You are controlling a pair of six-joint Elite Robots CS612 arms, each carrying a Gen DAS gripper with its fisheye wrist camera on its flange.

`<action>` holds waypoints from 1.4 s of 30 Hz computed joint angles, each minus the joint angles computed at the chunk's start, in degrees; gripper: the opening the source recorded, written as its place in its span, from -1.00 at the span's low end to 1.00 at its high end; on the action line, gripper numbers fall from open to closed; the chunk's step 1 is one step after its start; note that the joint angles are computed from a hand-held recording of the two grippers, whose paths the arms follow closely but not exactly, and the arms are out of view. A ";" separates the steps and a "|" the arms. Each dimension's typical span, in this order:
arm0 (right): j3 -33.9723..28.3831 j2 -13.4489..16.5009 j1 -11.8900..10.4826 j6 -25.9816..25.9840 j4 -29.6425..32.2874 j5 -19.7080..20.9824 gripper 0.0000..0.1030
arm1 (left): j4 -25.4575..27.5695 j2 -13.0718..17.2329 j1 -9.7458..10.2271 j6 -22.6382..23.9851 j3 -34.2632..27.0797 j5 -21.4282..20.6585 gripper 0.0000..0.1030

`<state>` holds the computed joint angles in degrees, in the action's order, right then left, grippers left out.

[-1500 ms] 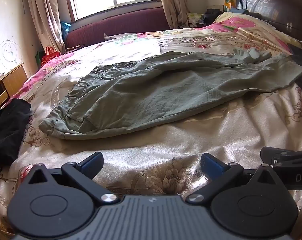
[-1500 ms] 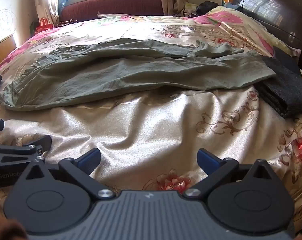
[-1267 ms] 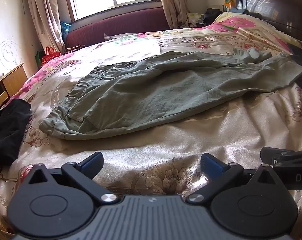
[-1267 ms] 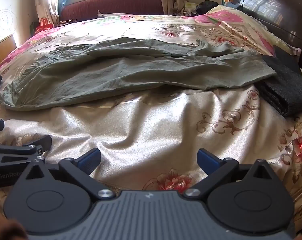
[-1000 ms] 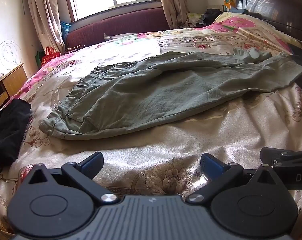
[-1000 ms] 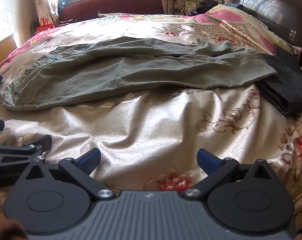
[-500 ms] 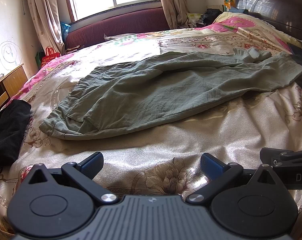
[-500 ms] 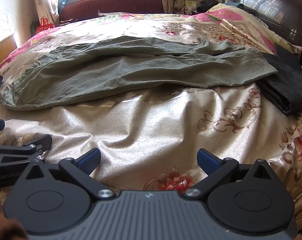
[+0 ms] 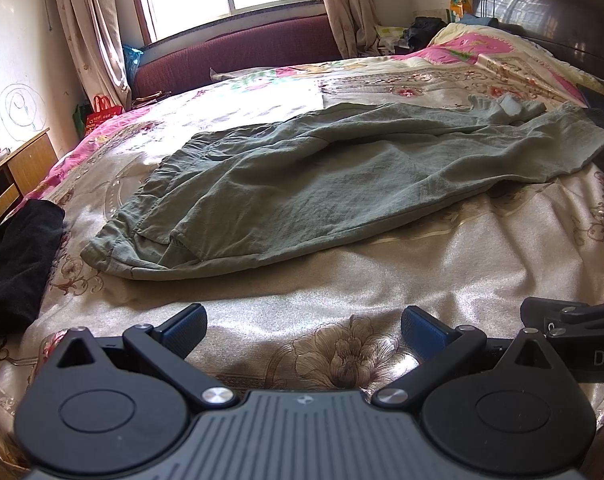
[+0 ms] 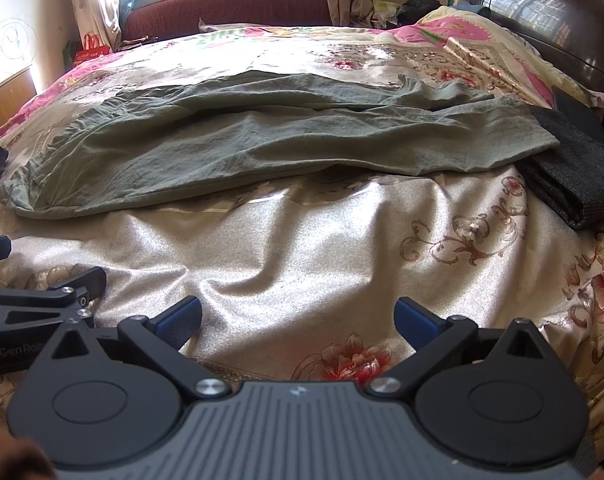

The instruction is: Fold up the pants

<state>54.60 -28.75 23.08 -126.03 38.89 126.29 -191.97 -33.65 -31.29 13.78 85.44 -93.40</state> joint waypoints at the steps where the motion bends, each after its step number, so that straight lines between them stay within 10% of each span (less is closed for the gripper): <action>1: 0.06 -0.09 0.08 0.08 0.07 0.01 0.98 | 0.00 0.02 -0.01 0.01 -0.01 0.04 1.00; 19: -0.55 0.12 -0.11 -1.19 -0.71 -1.01 0.98 | -0.29 0.39 0.25 0.71 -0.86 -0.04 1.00; 30: -7.40 1.68 -1.23 -20.53 -7.92 -4.84 0.97 | -1.41 4.53 3.76 1.50 -10.26 4.25 1.00; 42: -35.01 15.59 -3.01 -39.42 1.77 -17.29 0.73 | 11.34 12.74 7.35 5.82 -27.20 2.01 1.00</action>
<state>19.60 -13.16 20.07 -165.45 40.65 109.00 -180.63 -20.91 -23.95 19.60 58.24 -91.39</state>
